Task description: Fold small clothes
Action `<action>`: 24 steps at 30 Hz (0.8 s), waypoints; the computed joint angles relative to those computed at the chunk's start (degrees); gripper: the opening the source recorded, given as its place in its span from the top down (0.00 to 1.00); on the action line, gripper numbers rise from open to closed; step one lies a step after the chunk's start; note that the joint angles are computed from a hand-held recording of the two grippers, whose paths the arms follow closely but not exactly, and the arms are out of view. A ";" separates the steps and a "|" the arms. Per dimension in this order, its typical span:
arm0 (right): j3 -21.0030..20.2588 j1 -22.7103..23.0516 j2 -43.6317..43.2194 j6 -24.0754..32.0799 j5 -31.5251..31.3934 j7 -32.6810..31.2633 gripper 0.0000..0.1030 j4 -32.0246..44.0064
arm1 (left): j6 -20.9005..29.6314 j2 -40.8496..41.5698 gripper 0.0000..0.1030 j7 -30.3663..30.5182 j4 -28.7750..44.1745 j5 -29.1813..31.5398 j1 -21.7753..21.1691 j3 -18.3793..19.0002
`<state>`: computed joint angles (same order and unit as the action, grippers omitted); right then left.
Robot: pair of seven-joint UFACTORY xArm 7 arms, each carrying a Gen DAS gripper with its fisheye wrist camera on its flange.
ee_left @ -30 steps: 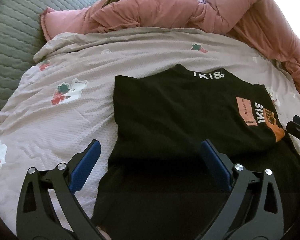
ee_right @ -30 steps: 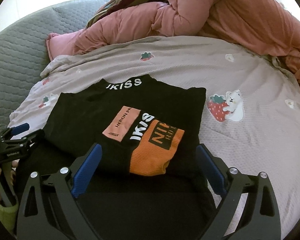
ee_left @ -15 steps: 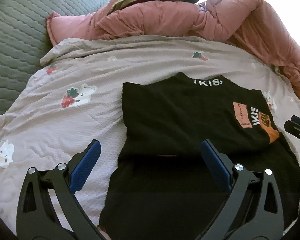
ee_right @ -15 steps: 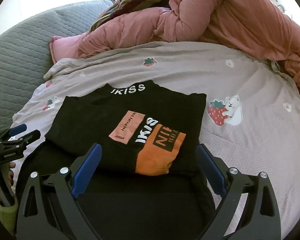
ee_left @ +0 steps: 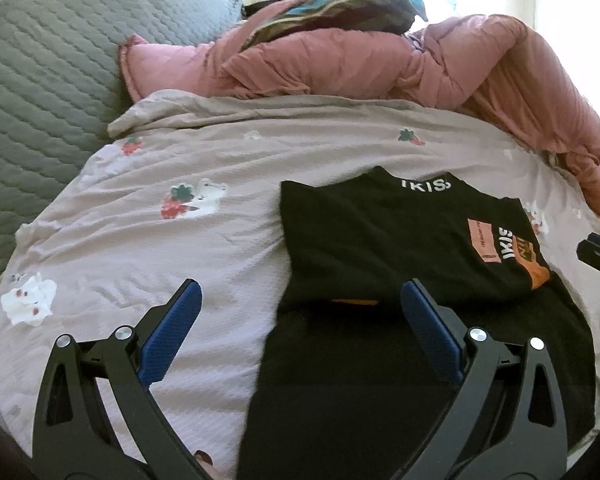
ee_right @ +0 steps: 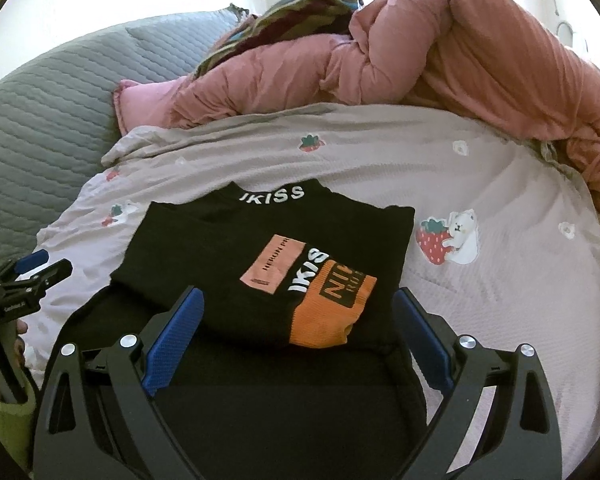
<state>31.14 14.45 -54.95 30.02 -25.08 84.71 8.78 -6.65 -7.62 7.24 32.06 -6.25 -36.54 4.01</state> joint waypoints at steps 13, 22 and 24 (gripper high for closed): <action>1.41 6.47 -4.29 6.76 1.80 1.50 0.08 0.37 | 1.24 -9.59 0.09 1.48 -7.00 1.05 2.12 4.14; 2.32 11.83 -6.57 11.71 3.13 2.93 0.08 0.37 | 2.88 -16.23 0.09 3.80 -12.09 0.52 1.07 8.00; 2.44 12.91 -7.08 12.77 3.39 3.35 0.07 0.29 | 3.12 -17.19 0.09 4.17 -13.09 0.27 1.99 7.21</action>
<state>33.59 27.36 -62.03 42.79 -21.69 88.06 9.07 -3.54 -24.81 11.41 18.97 -5.98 -34.54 11.21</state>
